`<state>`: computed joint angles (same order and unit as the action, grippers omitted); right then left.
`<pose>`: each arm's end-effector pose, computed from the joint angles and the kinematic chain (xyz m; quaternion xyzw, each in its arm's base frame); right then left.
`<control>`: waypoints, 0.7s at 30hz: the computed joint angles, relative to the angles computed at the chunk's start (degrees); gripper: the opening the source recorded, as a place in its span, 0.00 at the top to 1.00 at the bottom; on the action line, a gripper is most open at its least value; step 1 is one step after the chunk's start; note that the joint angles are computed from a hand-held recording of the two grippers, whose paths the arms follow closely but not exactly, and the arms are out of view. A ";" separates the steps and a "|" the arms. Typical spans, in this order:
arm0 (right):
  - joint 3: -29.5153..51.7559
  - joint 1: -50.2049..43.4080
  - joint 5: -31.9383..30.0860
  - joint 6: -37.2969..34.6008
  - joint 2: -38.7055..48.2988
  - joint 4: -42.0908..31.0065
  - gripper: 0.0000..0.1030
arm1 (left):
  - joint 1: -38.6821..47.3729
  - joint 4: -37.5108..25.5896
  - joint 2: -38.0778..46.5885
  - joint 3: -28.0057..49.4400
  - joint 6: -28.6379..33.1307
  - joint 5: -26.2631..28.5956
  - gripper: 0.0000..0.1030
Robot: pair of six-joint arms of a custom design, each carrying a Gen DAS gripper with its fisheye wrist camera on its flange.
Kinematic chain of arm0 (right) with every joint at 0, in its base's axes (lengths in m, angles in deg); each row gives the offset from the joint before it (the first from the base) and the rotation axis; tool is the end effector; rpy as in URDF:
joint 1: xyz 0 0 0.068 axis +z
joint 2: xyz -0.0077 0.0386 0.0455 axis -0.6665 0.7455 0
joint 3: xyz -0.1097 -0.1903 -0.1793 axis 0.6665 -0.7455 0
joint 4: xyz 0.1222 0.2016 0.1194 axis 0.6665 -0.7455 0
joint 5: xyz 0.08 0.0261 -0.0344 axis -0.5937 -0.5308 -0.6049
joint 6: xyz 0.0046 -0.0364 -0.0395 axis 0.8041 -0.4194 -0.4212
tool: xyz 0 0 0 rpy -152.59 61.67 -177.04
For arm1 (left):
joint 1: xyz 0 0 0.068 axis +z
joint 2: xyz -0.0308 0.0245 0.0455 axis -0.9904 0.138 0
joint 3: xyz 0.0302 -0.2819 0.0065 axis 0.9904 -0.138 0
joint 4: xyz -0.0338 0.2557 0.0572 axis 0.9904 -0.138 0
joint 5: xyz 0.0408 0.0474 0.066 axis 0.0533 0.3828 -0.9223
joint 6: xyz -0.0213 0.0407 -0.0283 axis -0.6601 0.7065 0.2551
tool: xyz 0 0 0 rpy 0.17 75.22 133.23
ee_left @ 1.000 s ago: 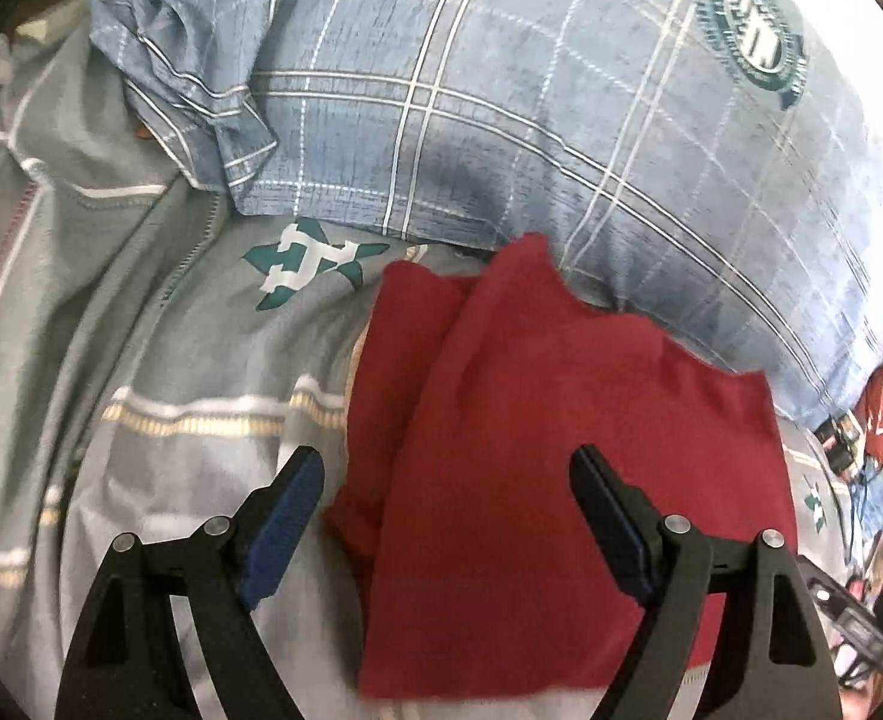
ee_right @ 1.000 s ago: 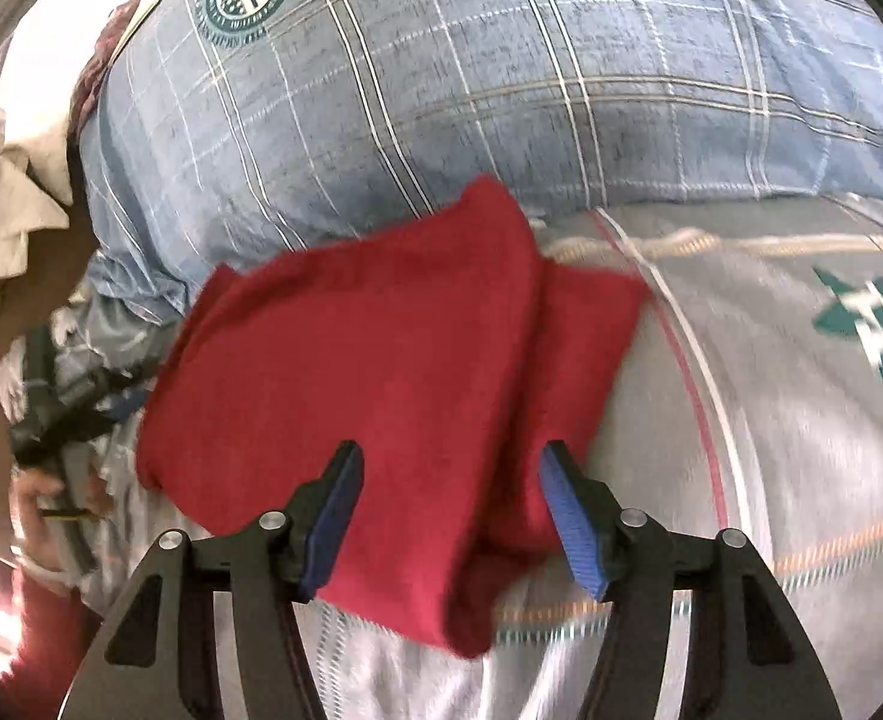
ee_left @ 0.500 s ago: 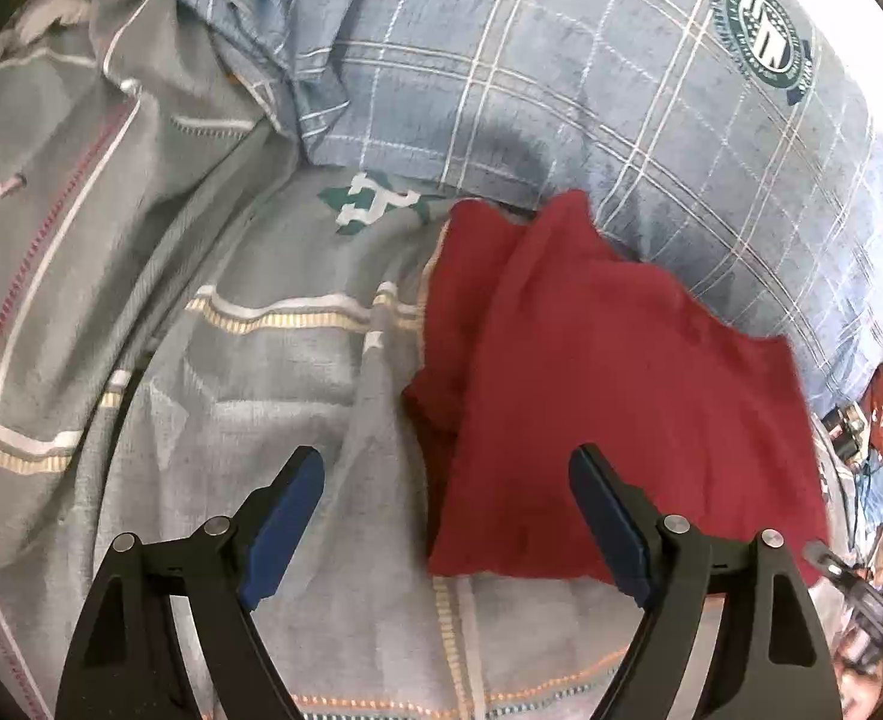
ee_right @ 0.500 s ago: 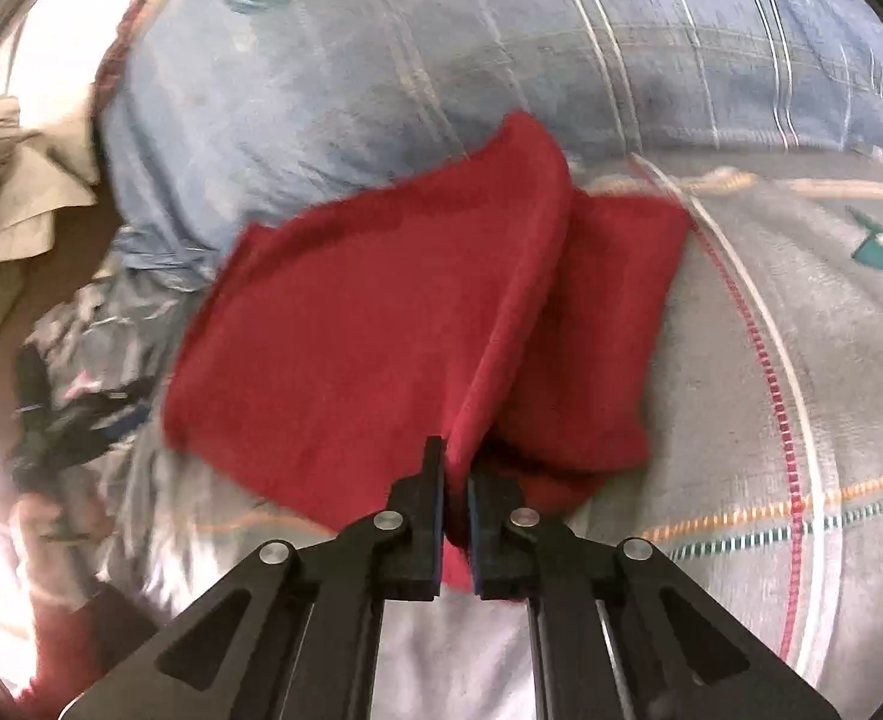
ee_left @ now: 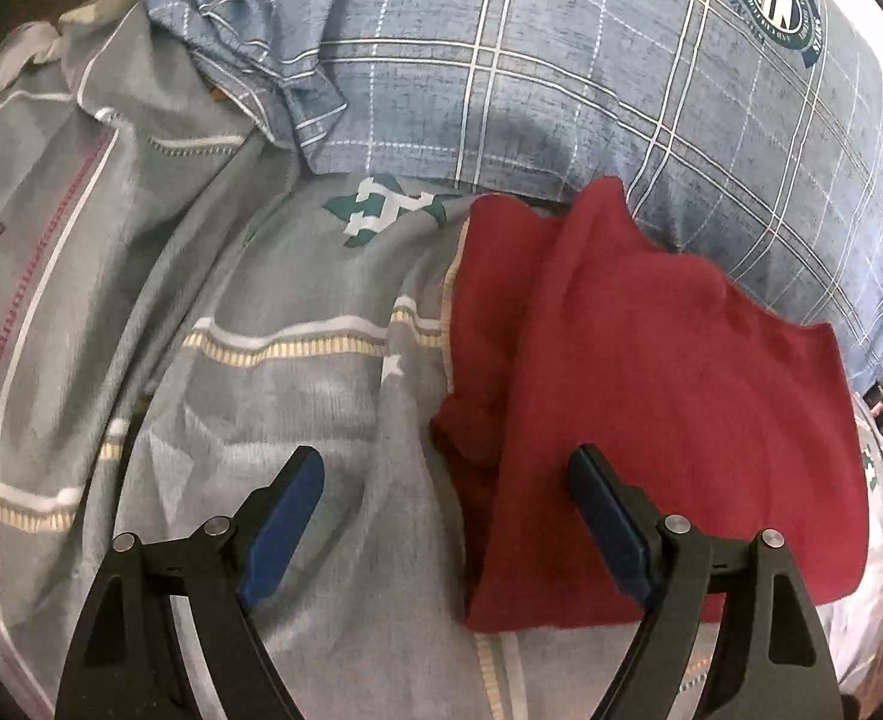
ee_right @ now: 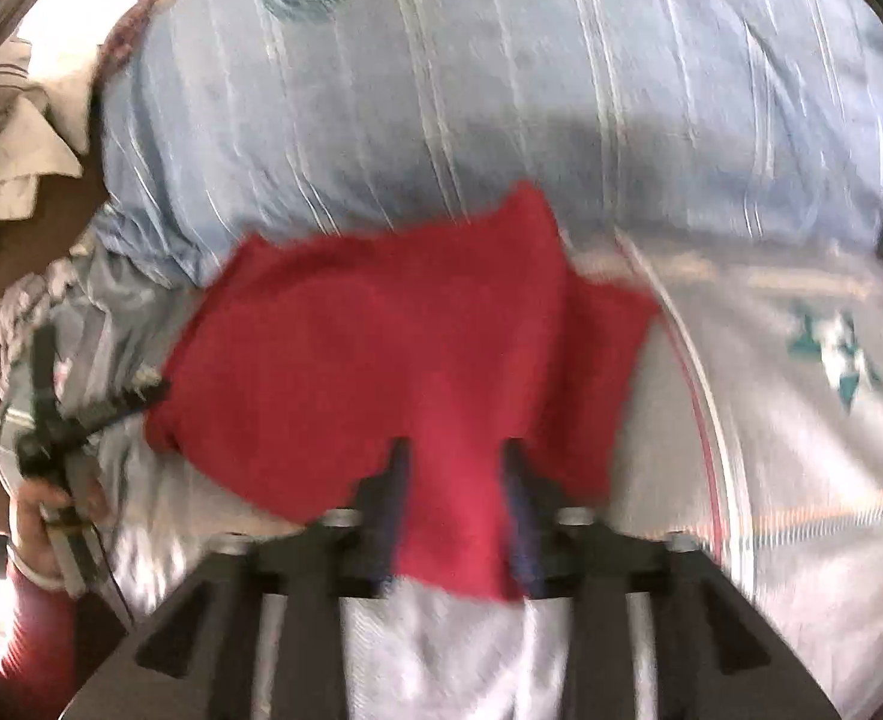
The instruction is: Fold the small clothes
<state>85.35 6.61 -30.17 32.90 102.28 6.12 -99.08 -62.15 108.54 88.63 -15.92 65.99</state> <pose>0.1362 0.1286 0.3096 0.2080 0.9233 0.0624 0.3167 0.4003 -0.1336 0.2485 0.1934 0.9344 -0.1787 0.2397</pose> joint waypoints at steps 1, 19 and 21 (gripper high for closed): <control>0.93 -1.44 -0.51 -3.06 0.96 2.32 0.53 | -0.07 -0.20 0.49 0.44 -0.14 0.34 0.18; 43.69 -17.68 -20.78 -34.34 57.70 21.02 0.58 | 0.53 -4.06 7.68 7.71 -1.47 2.78 0.17; 48.19 -18.62 -22.21 -34.28 62.37 19.34 0.59 | 0.43 -4.12 7.78 7.91 -1.37 2.62 0.17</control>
<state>133.54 -12.01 -52.39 -1.38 164.64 25.46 -98.65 -66.27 116.32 96.54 -17.29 68.61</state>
